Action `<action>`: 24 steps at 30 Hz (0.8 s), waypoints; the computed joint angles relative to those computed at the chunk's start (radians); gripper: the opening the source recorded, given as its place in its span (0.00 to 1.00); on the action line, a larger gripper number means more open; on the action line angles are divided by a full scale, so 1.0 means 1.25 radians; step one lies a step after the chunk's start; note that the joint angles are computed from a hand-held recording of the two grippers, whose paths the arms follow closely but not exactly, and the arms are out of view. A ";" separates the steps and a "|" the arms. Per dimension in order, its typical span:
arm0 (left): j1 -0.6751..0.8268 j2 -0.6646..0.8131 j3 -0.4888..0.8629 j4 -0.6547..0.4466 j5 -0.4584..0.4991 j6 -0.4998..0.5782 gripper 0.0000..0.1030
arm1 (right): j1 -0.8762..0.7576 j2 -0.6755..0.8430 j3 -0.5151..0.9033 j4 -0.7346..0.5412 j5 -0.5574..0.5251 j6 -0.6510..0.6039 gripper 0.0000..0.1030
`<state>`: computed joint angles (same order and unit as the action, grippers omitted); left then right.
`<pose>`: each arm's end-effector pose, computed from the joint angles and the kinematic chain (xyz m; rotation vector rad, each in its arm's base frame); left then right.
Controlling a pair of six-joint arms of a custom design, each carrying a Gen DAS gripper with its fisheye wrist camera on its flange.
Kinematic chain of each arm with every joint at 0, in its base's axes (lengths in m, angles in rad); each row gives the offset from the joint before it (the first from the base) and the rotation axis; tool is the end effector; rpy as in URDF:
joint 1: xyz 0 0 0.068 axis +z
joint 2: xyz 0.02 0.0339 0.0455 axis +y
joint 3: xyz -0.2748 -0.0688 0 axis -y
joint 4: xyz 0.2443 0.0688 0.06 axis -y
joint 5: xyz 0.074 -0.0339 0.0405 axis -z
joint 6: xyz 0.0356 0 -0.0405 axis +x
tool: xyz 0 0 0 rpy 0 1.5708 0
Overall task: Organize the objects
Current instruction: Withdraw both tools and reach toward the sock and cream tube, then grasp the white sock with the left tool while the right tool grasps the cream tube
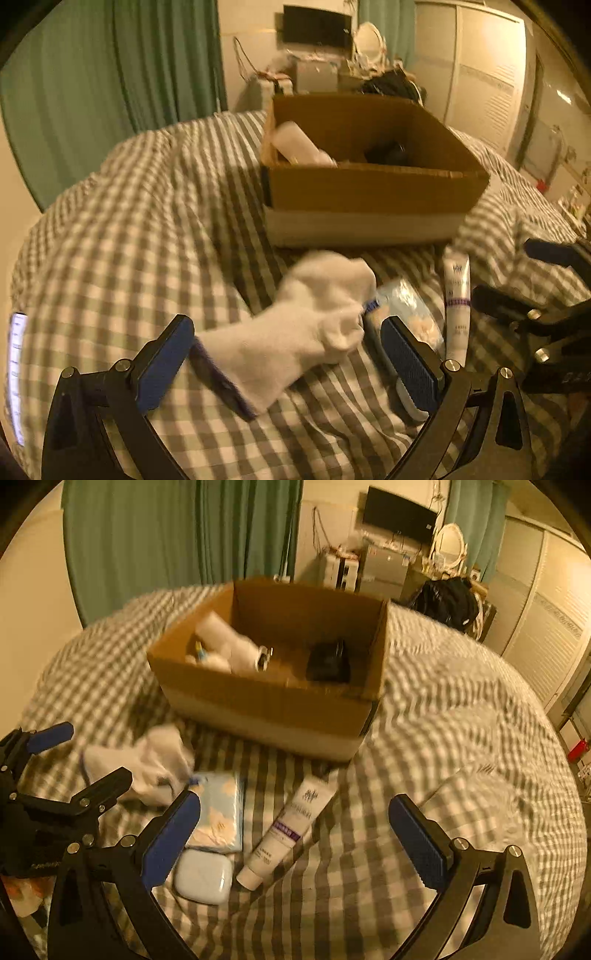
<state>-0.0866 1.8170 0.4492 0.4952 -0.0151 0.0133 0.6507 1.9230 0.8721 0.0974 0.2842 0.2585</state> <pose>0.2645 -0.0224 0.0689 0.1153 2.4406 -0.0142 0.2852 0.2046 0.1010 -0.3704 2.4421 0.0283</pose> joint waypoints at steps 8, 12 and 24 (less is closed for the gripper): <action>-0.028 0.114 0.087 -0.048 -0.044 -0.016 1.00 | -0.023 0.045 -0.002 0.013 -0.064 0.019 0.92; -0.056 0.172 0.138 -0.061 -0.085 -0.015 0.98 | -0.035 0.040 -0.005 0.007 -0.083 0.027 0.86; -0.037 0.098 0.053 0.000 -0.037 -0.032 0.64 | -0.012 0.091 0.046 -0.040 -0.070 0.011 0.52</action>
<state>-0.1324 1.9395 0.5149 0.4948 -0.0618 -0.0264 0.6352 2.0364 0.9290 0.0473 0.1970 0.2727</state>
